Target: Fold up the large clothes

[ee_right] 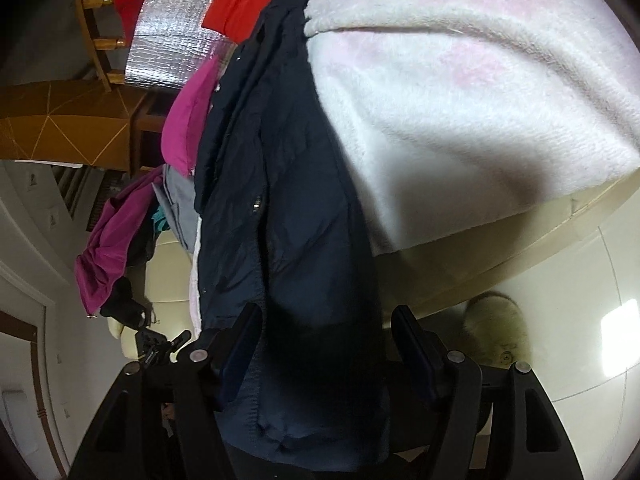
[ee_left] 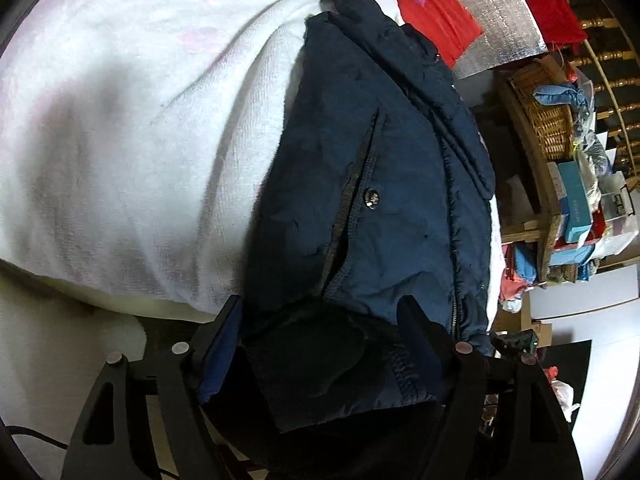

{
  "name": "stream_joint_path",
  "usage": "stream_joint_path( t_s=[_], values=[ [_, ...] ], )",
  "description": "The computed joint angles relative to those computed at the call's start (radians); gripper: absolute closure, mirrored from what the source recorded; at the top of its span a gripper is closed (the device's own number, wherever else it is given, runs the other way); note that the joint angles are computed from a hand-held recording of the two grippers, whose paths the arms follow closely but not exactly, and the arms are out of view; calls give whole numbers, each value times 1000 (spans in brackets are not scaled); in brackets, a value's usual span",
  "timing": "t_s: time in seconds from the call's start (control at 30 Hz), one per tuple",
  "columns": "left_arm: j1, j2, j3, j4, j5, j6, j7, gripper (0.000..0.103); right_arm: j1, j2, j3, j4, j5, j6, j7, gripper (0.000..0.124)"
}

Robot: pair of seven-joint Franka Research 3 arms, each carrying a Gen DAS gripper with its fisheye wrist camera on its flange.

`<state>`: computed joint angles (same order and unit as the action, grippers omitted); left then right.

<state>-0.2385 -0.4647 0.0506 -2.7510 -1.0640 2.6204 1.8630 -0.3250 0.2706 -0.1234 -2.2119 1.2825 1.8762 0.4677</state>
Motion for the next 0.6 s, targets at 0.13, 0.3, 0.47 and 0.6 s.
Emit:
stream_joint_path(
  t_s=[0.13,0.3,0.47,0.6],
  values=[
    [-1,-22,26,-15,-51,-40,28,25,-3,5,3,2,1,-30,7,54],
    [18,-94,11,-66,-46,-78,12,25,11,-13,6,-12,-8,-28,-2,53],
    [26,-114,2,-81,11,-93,-62,25,22,-10,6,-5,-16,-18,2,54],
    [10,-150,23,-109,10,-79,-67,25,22,-12,5,-6,-15,-14,1,54]
  ],
)
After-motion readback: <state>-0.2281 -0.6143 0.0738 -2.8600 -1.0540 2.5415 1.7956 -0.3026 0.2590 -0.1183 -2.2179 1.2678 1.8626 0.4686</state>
